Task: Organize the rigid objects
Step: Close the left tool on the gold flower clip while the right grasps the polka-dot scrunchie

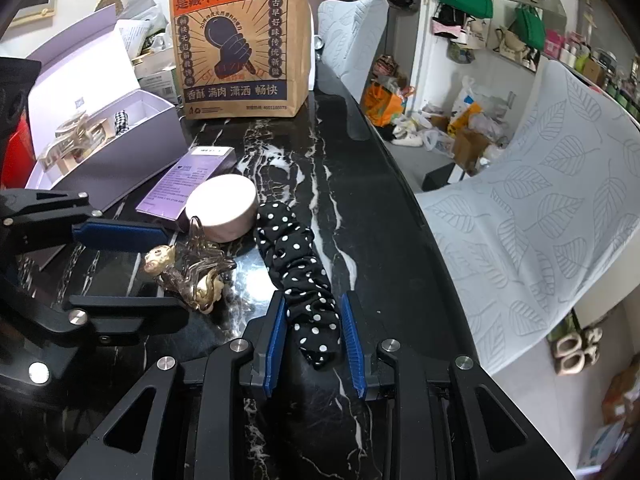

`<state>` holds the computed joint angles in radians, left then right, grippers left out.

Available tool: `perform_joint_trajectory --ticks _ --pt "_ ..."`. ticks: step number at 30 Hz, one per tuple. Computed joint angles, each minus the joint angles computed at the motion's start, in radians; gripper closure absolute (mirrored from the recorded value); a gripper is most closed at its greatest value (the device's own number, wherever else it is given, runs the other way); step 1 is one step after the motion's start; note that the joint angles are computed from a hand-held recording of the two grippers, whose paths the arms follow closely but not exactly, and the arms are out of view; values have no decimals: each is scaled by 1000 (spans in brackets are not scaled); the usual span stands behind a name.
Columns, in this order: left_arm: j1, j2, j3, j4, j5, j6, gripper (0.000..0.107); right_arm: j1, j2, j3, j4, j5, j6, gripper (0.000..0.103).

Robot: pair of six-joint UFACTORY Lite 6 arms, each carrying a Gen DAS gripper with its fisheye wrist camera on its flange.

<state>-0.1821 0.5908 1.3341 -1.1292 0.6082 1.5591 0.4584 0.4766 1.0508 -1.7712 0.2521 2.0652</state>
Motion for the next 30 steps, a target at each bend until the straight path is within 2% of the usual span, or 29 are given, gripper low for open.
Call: perform_joint_trajectory --ticks 4,6,7,8,16,22,24,26,30 --pt "-10 5 7 11 -6 14 53 -1 -1 -2 -11 -2 10 76" --pt "-12 13 19 0 1 28 33 -1 0 0 -11 -2 10 76" --pt "-6 13 19 -24 16 51 18 -2 -1 -2 -13 -2 12 76" --pt "-6 10 17 -43 12 70 16 -2 -1 -2 -13 -2 12 76" --pt "-17 97 123 26 27 -39 16 -6 -9 -7 37 -2 -35 76" --pt "-11 111 137 -24 23 -84 16 -5 -49 -66 -18 15 40 76" --pt "-7 108 124 -59 29 -63 16 -1 -66 -91 -47 20 77 87" --pt "-4 92 92 -90 35 -18 28 8 -82 -117 -84 30 115 88" --pt "-14 84 66 -81 29 2 34 12 -103 -147 -112 34 155 87"
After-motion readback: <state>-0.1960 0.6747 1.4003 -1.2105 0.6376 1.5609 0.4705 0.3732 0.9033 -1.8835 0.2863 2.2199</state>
